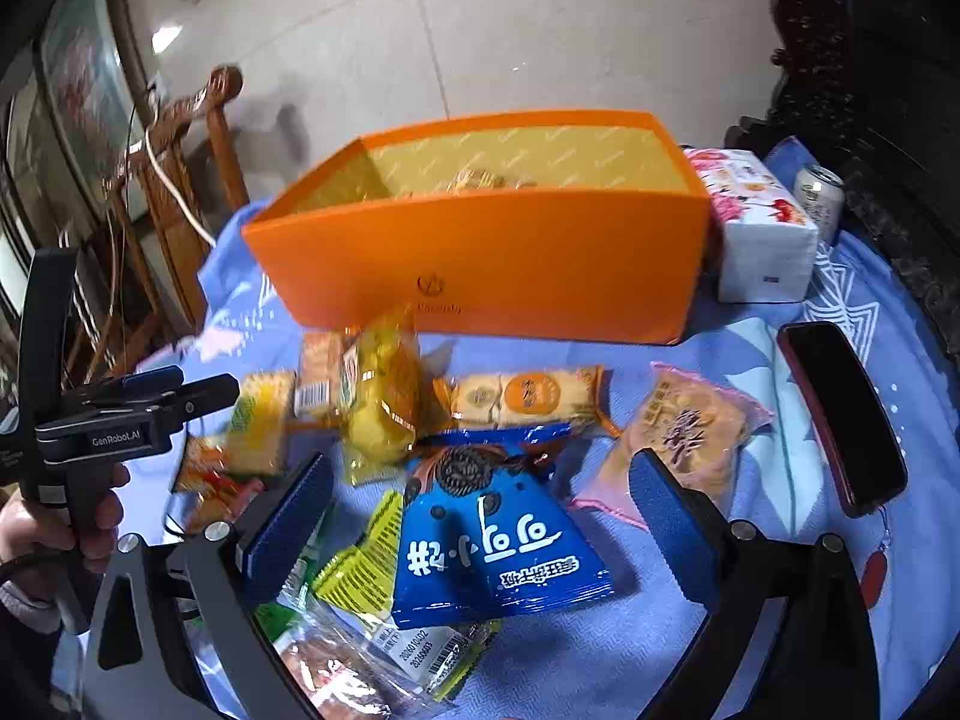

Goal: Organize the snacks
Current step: 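Grasp the blue cookie bag with right tool while left tool grasps the cracker pack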

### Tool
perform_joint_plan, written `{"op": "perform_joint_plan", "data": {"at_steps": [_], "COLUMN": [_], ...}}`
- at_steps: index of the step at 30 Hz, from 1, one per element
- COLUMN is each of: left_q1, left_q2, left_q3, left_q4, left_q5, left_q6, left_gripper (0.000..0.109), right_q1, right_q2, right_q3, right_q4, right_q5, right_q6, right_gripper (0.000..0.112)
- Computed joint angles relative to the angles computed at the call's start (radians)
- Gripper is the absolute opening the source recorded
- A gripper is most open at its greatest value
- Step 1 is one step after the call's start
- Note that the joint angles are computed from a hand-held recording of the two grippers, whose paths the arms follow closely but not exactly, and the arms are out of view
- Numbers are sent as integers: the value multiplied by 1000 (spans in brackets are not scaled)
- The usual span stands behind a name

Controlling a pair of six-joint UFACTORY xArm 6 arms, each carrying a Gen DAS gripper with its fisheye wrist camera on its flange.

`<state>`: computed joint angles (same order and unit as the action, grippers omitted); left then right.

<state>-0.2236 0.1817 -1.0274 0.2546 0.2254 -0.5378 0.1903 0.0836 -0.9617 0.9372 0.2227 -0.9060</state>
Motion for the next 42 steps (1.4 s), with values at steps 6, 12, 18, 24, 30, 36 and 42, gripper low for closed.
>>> {"op": "perform_joint_plan", "data": {"at_steps": [6, 12, 18, 24, 30, 36, 42], "left_q1": [4, -4, -7, -5, -7, -23, -34], "left_q2": [47, 117, 136, 111, 51, 10, 51], "left_q3": [-7, -66, -76, -40, 36, 91, 30], "left_q4": [-61, -37, 107, 140, -72, -99, -1], "left_q5": [19, 72, 80, 21, -59, -79, -19], "left_q6": [26, 2, -118, -127, 13, 48, -9], "left_gripper": [99, 99, 99, 61, 47, 47, 69], "right_q1": [13, 7, 11, 12, 13, 9, 17], "right_q2": [70, 137, 168, 142, 36, -17, -22], "right_q3": [-25, -62, -58, -31, 46, 79, 82], "right_q4": [-200, -368, -480, -491, -253, -142, -109], "right_q5": [-14, 5, -32, -40, -59, -49, -39], "right_q6": [115, 225, 319, 359, 200, 133, 117], "right_gripper": [100, 100, 81, 69, 68, 68, 68]}}
